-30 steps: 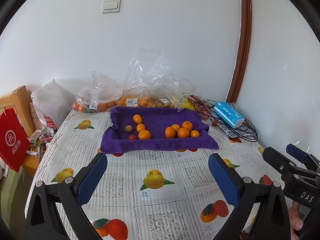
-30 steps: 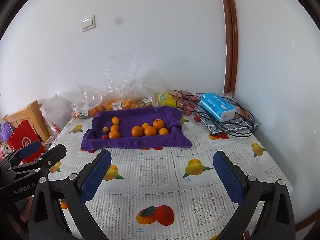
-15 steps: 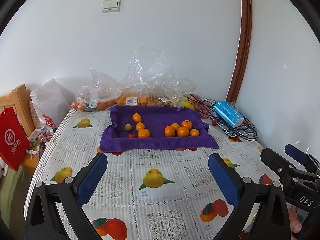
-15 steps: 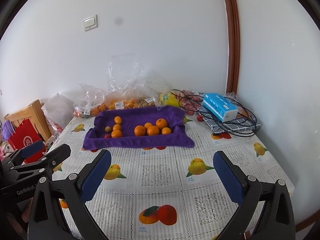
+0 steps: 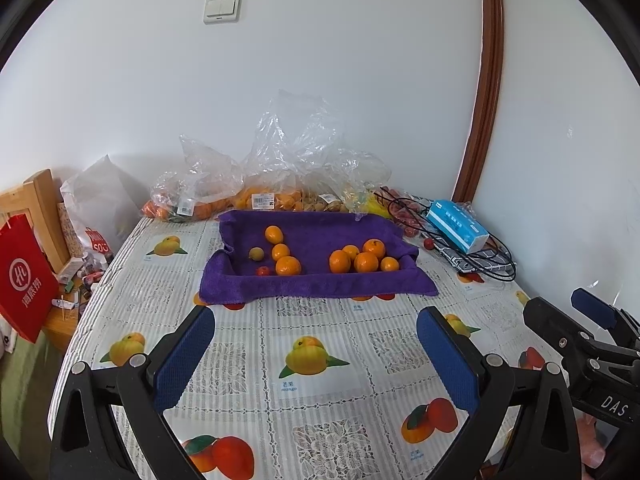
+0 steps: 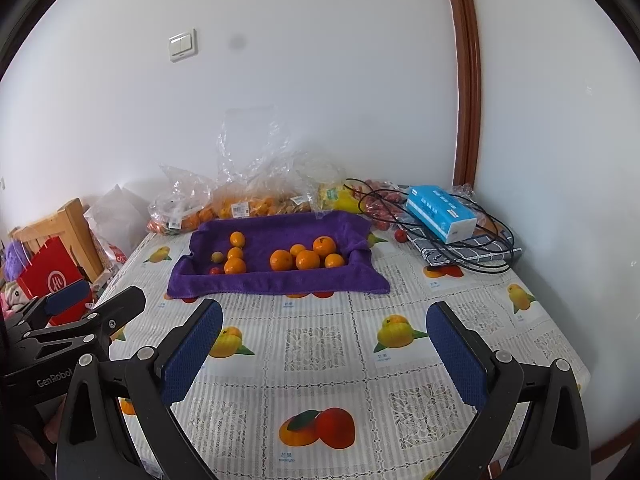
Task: Organize fruits
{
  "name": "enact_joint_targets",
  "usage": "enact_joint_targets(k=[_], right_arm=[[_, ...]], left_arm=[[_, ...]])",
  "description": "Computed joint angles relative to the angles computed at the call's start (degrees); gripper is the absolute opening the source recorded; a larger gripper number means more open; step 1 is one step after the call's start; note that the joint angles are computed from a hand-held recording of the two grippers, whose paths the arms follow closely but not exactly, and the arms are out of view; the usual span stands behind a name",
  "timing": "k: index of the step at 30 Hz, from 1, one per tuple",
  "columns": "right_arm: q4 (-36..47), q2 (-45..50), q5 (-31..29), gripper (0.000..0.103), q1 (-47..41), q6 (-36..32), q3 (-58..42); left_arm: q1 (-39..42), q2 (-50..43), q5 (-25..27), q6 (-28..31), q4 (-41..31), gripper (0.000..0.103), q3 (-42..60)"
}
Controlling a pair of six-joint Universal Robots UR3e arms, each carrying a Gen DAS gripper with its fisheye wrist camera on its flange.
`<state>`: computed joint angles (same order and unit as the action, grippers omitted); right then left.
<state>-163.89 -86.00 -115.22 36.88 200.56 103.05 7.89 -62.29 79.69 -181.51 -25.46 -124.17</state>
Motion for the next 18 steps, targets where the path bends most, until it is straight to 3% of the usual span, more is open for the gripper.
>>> enact_joint_targets(k=[18], right_arm=[[0.4,0.0,-0.6,0.101,0.7,0.5,-0.1]], left_arm=[[0.7,0.6,-0.7,0.4,-0.8,0.102,0.2]])
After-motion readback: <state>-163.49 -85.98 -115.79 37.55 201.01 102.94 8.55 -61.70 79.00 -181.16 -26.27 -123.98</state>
